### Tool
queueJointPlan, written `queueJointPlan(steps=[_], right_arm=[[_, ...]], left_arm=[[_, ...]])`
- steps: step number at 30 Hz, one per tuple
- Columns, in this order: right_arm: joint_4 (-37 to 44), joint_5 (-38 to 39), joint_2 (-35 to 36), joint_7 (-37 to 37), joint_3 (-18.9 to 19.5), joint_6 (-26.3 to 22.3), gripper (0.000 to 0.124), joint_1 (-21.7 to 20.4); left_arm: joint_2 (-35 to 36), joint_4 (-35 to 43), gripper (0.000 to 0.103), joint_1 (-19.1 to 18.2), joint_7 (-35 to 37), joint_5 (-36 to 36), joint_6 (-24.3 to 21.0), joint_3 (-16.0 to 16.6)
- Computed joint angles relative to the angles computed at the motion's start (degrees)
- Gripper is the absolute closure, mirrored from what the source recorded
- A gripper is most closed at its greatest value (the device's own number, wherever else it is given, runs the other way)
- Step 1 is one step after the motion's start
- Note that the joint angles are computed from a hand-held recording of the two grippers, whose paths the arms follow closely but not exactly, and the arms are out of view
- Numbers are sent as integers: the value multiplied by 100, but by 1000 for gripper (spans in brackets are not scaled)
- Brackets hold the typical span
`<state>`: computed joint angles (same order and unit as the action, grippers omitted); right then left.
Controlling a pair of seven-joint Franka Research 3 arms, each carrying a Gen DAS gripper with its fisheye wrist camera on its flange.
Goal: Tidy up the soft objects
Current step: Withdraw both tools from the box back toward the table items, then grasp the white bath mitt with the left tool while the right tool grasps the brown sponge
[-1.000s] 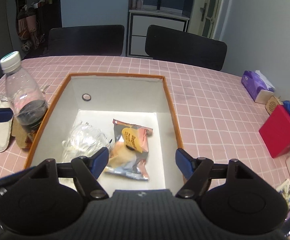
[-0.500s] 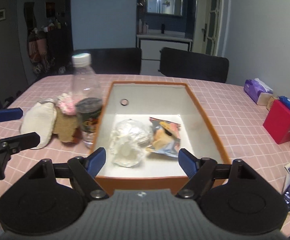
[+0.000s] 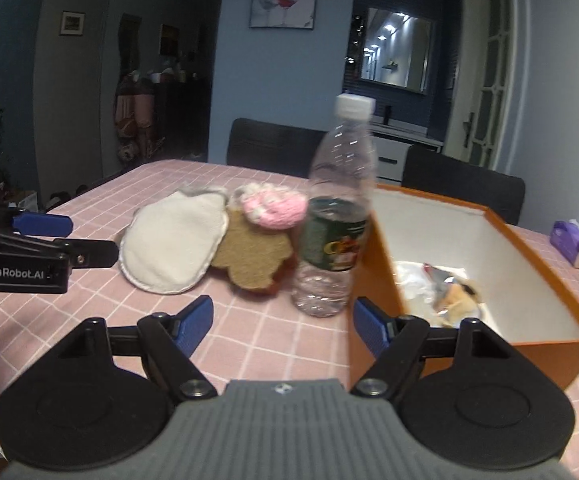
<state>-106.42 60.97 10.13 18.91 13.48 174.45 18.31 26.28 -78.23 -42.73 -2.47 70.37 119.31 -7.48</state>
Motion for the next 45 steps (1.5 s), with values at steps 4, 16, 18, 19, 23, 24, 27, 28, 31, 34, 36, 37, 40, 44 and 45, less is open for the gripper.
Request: queueJointPlan(steps=[4,16,18,19,23,24,27,28,31,34,36,37,40,44,45], right_arm=[[355,-487,499,439,-15,94,50,187],[2129,-3735,2217,3612,-1665,-285,50,1572],[2385,-4013,2437,3992,-1861,-344,50,1712],[2499,-4101,2536,4080,-1850,-342,50,1702],[2857,-4497,2850,4465,-1917,-304,58,1749],[2906,-4598,2893,4551,-1939,-308,66,1761],[2936,-4790,2899,4679,-1793,-370,78,1639],[2898,-4846,2874,4687,-1715,-337,79,1580],[2616,-5031,2688,4736,-1529,-131,81,1442],[2231,-5117,2399,4659,-1174,23,85,1163],[1948,-5021,2158,4511,-829,12,88,885],[1797,-4944,2040,4430,-669,19,88,750],[1288,-4598,1635,4068,-164,-55,89,303],[670,-3891,1105,3557,310,-243,90,-186],[577,-3668,995,3429,384,-374,90,-279]], left_arm=[[-274,-532,18,209,-279,-75,192,-19],[2,-336,15,845,270,-894,453,17],[29,-329,15,871,210,-992,492,55],[44,-321,15,878,175,-1026,518,69],[94,-289,20,862,92,-1039,581,122],[93,-294,22,852,71,-1042,593,128],[24,-409,37,833,-83,-982,711,136],[25,-398,42,798,-121,-949,652,141],[2,-395,70,685,-243,-795,429,158],[-154,-527,85,637,-454,-693,299,131],[-330,-731,103,652,-650,-608,351,69],[-426,-847,103,664,-756,-554,405,30],[-657,-1110,103,722,-939,-495,533,-117],[-844,-1325,103,793,-944,-587,663,-317],[-872,-1355,103,829,-866,-668,745,-364]])
